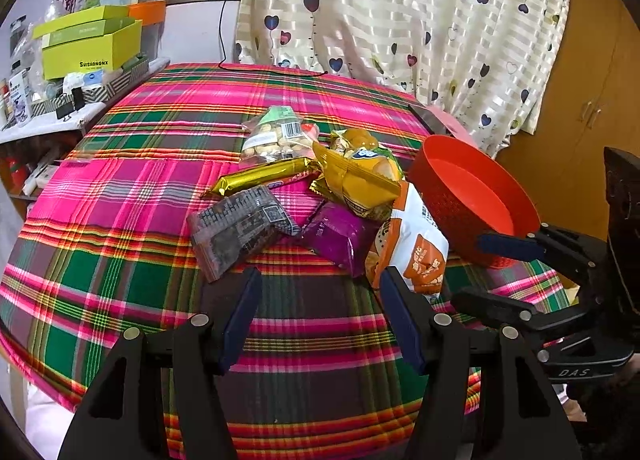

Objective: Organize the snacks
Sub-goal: 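Grasp the white-orange chip bag with the right gripper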

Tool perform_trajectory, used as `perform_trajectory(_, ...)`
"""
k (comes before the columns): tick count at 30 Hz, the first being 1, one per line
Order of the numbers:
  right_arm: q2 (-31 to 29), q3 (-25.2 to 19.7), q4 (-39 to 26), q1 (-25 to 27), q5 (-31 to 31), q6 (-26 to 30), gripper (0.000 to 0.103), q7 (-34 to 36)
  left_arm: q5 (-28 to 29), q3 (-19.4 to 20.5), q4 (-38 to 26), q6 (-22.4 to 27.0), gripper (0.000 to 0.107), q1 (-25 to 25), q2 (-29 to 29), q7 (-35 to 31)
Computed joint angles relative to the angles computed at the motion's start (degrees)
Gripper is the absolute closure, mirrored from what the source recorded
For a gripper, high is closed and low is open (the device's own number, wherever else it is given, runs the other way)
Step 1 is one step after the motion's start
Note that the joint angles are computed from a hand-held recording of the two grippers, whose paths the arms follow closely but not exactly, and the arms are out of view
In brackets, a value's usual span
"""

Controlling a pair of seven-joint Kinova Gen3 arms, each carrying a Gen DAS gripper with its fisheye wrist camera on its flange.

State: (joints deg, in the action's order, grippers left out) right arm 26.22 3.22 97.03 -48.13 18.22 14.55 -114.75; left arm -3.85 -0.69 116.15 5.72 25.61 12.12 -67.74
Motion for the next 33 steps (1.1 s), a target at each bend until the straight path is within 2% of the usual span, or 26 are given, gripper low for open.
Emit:
perform_trajectory(7, 3.7, -4.8, -5.2, 3.9, -1.7, 3.7, 0.04, 6.1, 2.2, 3.5, 0.6, -0.6, 0.045, -5.2, 0.2, -2.0)
perform_trajectory(15, 7.0, -6.4, -10.0, 5.4, -4.2, 6.6, 0.04, 10.7, 5.7, 8.1, 1.0, -1.1, 0.045, -11.7, 0.8, -5.3)
perform_trajectory(23, 9.0, -7.1, -13.5, 6.4, -6.3, 8.7, 0.041, 13.2, 8.4, 10.9, 0.3, -0.7, 0.045, -15.9, 1.9, -8.4)
perform_trajectory(25, 9.0, -7.5, -13.5, 7.0, -7.1, 8.2, 0.045, 13.6, 9.0, 12.0, 0.1, -0.7, 0.045, -17.3, 2.2, -9.4)
perform_trajectory(26, 9.0, -7.1, -13.5, 6.8, -7.2, 8.0, 0.054, 13.5, 9.3, 12.5, 0.1, -0.8, 0.045, -18.0, 2.3, -9.9)
perform_trajectory(29, 8.8, -6.5, -13.3, 6.5, -7.6, 7.5, 0.058, 13.2, 9.8, 12.3, -0.3, -0.7, 0.045, -18.4, 2.7, -10.7)
perform_trajectory(33, 8.2, -6.5, -12.6, 6.7, -8.0, 6.7, 0.06, 13.1, 10.8, 14.5, -1.0, -0.6, 0.045, -20.9, 3.3, -12.6)
